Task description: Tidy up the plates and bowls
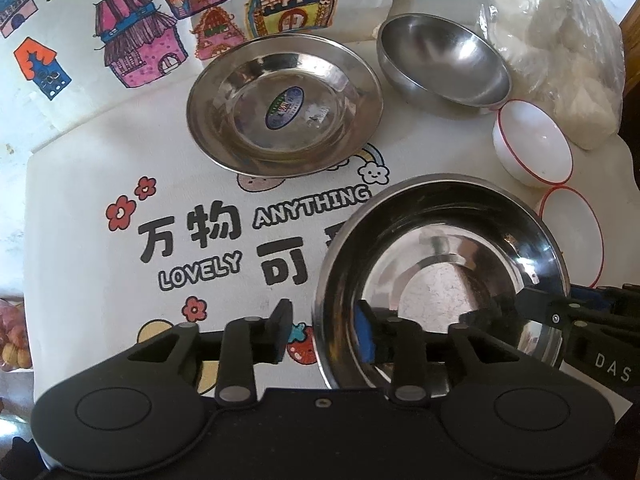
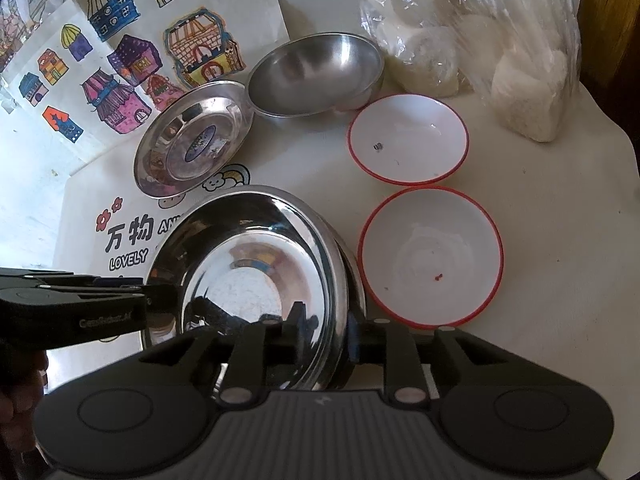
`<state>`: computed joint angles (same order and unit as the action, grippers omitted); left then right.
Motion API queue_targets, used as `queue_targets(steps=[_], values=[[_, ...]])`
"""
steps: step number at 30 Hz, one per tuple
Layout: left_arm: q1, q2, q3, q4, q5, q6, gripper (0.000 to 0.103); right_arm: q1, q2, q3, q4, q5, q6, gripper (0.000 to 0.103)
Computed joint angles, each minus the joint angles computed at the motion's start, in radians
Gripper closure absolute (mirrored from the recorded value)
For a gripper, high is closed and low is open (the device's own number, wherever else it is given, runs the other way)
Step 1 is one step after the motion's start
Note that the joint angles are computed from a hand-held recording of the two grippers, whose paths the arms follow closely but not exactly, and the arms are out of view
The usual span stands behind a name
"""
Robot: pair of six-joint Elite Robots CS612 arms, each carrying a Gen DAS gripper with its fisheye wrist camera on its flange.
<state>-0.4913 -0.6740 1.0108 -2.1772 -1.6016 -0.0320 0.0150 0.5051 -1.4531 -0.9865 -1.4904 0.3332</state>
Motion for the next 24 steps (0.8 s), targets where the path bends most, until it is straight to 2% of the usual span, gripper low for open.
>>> queue_targets(steps=[6, 8, 10, 12, 16, 18, 19, 20, 24], values=[[0.007, -0.009, 0.011, -0.022, -0.001, -0.007, 0.048, 0.013, -0.008, 0.007, 0.009, -0.052, -0.010, 0.062], [0.010, -0.011, 0.012, -0.025, -0.003, -0.013, 0.042, 0.013, -0.005, 0.000, 0.009, -0.051, -0.004, 0.060], [0.014, -0.013, 0.015, -0.032, 0.001, -0.021, 0.036, 0.019, -0.005, -0.003, 0.010, -0.068, -0.006, 0.053], [0.018, -0.016, 0.020, -0.046, 0.003, -0.029, 0.031, 0.026, -0.005, -0.007, 0.011, -0.090, -0.014, 0.044], [0.031, -0.016, 0.015, -0.052, 0.004, -0.060, 0.014, 0.038, -0.002, -0.022, -0.003, -0.106, -0.013, 0.025], [0.040, -0.013, 0.007, -0.040, -0.001, -0.077, 0.008, 0.044, 0.003, -0.031, -0.021, -0.109, -0.015, 0.006], [0.044, -0.011, 0.003, -0.031, -0.005, -0.079, 0.003, 0.046, 0.006, -0.035, -0.032, -0.111, -0.019, 0.003], [0.048, -0.009, -0.002, -0.023, -0.009, -0.081, 0.002, 0.049, 0.008, -0.038, -0.044, -0.118, -0.023, 0.000], [0.065, 0.004, -0.028, 0.024, -0.051, -0.100, 0.001, 0.064, 0.010, -0.032, -0.077, -0.156, -0.023, 0.000]])
